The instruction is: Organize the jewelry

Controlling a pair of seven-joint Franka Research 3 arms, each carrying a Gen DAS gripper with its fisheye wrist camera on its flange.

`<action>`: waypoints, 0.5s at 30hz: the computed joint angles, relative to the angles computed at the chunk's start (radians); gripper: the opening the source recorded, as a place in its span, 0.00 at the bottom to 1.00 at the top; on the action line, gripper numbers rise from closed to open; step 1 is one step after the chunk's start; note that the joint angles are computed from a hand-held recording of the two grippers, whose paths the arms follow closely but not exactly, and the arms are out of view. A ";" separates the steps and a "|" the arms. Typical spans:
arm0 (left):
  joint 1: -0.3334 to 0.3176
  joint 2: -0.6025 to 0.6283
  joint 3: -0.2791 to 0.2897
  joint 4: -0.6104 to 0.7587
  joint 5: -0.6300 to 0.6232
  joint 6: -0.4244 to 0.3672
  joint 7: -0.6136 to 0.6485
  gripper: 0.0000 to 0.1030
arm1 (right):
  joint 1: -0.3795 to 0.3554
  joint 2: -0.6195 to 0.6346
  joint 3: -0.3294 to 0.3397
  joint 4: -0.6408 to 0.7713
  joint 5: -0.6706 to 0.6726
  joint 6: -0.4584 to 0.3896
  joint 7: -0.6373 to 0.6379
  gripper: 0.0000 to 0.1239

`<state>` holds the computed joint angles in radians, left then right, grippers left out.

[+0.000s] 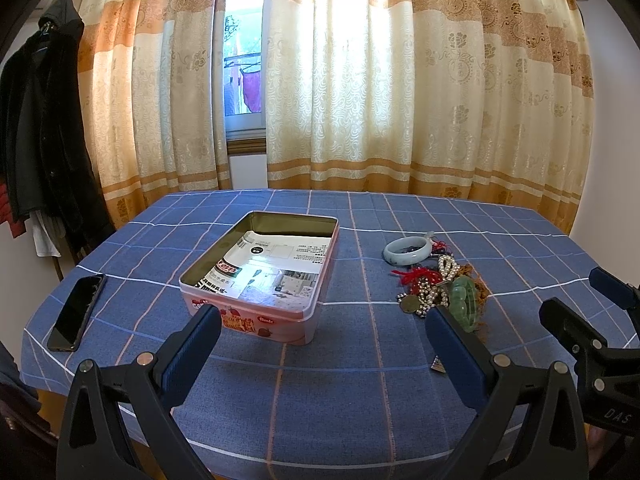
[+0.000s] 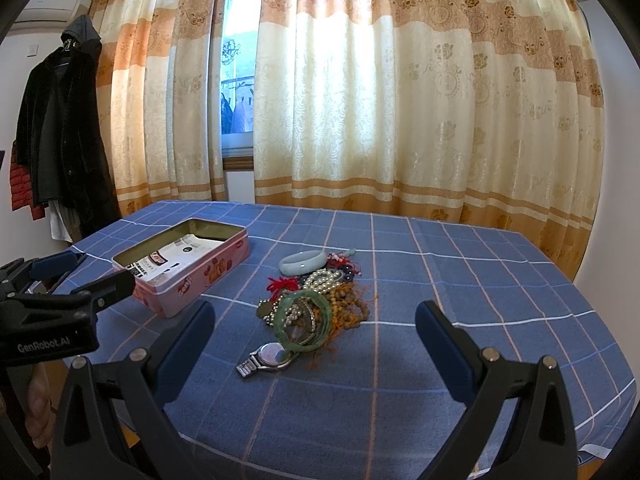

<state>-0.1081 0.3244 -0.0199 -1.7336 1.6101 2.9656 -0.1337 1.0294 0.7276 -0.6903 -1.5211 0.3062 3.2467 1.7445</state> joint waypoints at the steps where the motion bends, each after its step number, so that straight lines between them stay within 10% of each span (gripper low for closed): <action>1: 0.000 0.001 0.001 0.001 0.001 -0.001 -0.001 0.99 | -0.003 -0.001 0.004 0.000 -0.001 0.001 -0.002 0.83; 15: 0.002 0.064 0.018 0.034 -0.161 0.044 0.131 0.99 | -0.076 0.024 0.069 0.054 -0.048 -0.054 0.026 0.83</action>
